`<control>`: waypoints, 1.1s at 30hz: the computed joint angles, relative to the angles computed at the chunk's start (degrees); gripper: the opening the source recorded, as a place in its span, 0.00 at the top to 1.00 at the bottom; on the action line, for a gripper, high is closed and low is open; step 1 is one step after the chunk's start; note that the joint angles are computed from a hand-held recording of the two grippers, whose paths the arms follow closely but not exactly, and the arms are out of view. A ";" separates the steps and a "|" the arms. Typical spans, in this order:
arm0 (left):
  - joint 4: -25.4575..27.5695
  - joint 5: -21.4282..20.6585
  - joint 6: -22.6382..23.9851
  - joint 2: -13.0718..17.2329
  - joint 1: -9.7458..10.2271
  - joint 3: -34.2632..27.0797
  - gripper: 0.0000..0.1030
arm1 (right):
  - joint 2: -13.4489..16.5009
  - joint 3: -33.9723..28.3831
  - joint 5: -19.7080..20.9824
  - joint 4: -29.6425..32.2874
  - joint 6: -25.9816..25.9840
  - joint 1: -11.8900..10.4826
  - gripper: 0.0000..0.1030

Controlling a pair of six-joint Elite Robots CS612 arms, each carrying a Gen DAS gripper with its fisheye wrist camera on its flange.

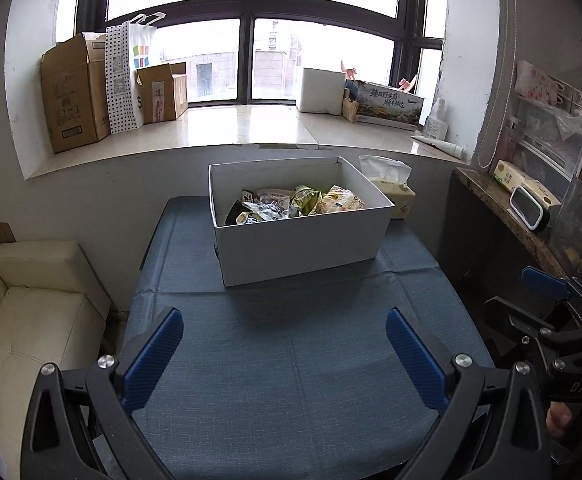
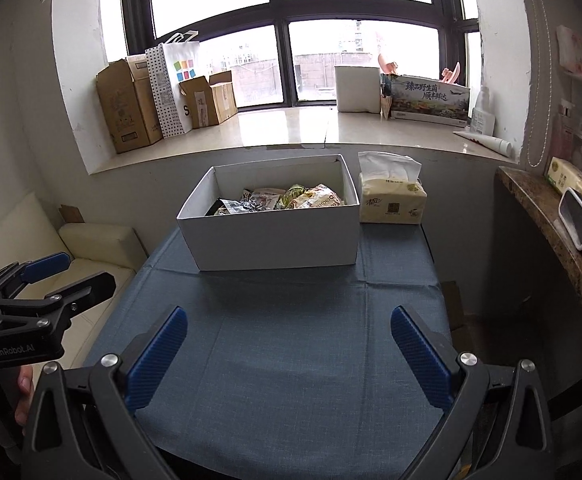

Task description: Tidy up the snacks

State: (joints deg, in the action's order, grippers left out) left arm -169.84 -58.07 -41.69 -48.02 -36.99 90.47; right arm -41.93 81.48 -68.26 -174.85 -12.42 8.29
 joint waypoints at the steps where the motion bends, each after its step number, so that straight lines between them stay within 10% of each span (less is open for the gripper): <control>1: 0.12 -0.21 -0.10 -0.01 0.06 -0.02 0.00 | -0.02 0.00 0.30 0.01 0.10 -0.07 0.00; 33: 0.78 -0.77 -0.24 0.11 0.23 -0.13 0.00 | -0.34 0.30 -0.44 0.45 -0.45 0.09 0.00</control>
